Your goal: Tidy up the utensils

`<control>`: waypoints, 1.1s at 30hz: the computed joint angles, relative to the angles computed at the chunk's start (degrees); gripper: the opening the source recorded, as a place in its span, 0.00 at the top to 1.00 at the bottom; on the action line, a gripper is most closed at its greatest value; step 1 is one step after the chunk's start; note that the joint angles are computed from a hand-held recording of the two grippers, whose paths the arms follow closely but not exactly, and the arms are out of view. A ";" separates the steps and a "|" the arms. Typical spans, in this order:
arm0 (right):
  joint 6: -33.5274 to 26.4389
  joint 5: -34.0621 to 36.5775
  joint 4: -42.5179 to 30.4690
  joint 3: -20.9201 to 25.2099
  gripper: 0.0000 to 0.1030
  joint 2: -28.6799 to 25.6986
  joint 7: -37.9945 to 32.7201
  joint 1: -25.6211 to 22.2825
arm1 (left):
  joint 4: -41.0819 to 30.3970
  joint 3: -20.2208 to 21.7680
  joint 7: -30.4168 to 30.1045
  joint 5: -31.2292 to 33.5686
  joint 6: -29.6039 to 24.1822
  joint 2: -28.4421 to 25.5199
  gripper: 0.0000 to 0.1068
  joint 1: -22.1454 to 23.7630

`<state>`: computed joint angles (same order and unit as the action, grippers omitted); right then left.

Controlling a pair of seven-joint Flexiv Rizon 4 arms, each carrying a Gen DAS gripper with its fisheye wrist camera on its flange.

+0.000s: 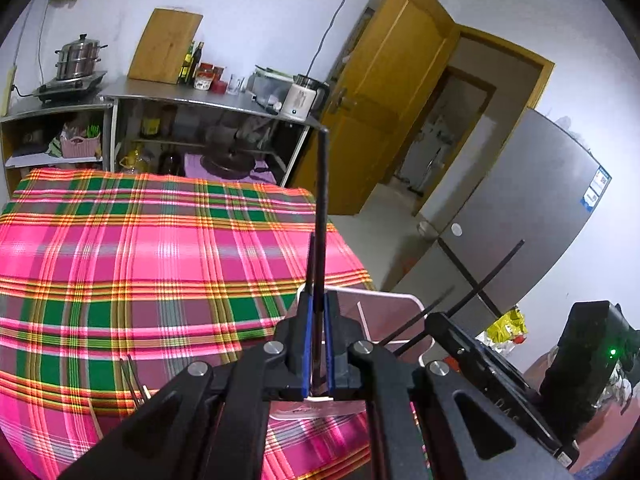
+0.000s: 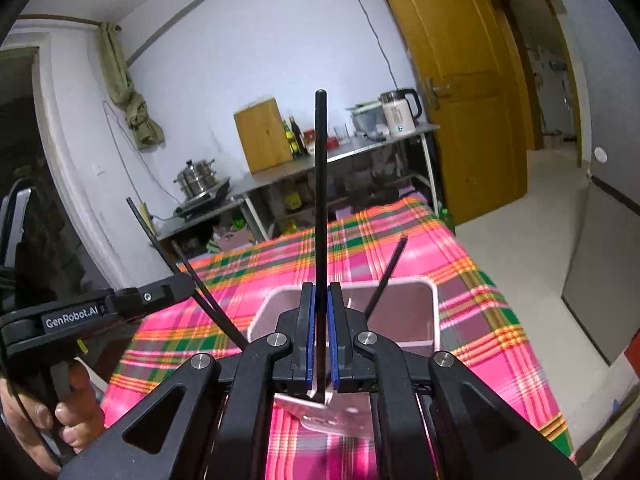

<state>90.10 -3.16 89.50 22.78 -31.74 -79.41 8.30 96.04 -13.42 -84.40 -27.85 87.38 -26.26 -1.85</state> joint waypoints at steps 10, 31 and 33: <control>-4.02 1.21 -0.41 0.50 0.91 -0.72 -2.09 0.15 | 2.15 -1.31 0.56 -0.70 -0.10 -0.11 0.88 0.85; 2.30 2.04 10.67 3.66 0.85 6.19 -3.29 -2.80 | 21.78 -4.05 -3.46 3.57 13.79 11.55 0.58 5.70; 2.39 2.32 11.76 6.08 0.85 6.37 -4.55 -4.33 | 23.88 -2.12 -5.28 4.93 15.05 12.48 0.58 4.59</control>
<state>92.48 -0.84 101.25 28.86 -25.37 -83.96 3.97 119.92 -15.54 -89.68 -22.92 102.43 -13.78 2.75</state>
